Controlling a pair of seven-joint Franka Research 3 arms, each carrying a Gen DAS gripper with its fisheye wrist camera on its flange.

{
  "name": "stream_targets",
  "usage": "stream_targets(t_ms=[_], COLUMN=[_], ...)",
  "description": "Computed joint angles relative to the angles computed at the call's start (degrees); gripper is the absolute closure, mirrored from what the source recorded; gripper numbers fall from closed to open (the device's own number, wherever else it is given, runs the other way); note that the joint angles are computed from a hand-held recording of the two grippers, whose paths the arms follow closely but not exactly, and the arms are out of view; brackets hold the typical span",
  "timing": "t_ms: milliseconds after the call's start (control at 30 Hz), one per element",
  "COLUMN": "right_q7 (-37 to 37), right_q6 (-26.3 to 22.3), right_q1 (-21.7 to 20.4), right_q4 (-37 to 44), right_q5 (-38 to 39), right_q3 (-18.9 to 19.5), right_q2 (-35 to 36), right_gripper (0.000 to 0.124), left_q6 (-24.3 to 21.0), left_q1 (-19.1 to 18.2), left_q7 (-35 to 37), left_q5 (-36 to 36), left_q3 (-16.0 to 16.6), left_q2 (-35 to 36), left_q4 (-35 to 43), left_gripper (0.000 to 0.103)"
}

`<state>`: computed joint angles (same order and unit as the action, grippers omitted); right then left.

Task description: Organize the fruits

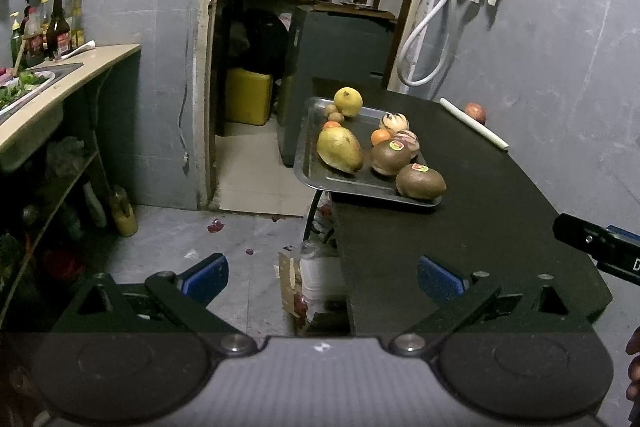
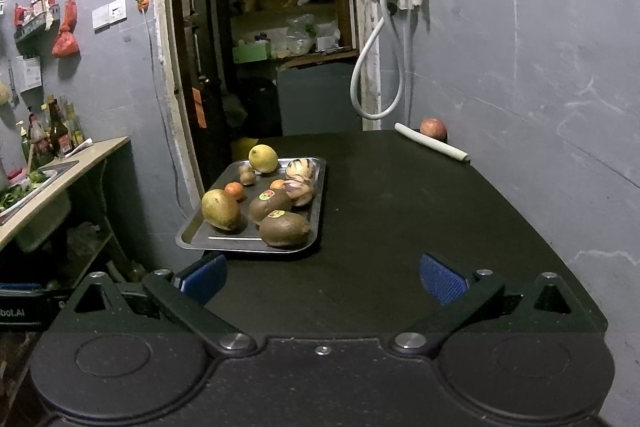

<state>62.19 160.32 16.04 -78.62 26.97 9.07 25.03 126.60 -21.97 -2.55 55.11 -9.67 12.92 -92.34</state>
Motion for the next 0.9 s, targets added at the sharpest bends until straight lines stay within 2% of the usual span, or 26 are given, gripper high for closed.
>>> stream_targets(t_ms=[533, 900], right_q7=[1.91, 2.09], right_q6=[-2.39, -2.3], right_q1=[0.42, 0.37], right_q4=[2.63, 2.61], right_q5=[-1.91, -2.12], right_q3=[-0.9, -0.79], right_q2=[1.44, 1.46], right_gripper=[0.021, 0.021], left_q6=[-1.15, -1.28], left_q1=[-0.24, -0.29], left_q7=[0.85, 0.83], left_q5=[-0.48, -0.56], left_q3=[0.12, 0.17], left_q2=[0.54, 0.53], left_q4=[1.12, 1.12], left_gripper=[0.0, 0.0])
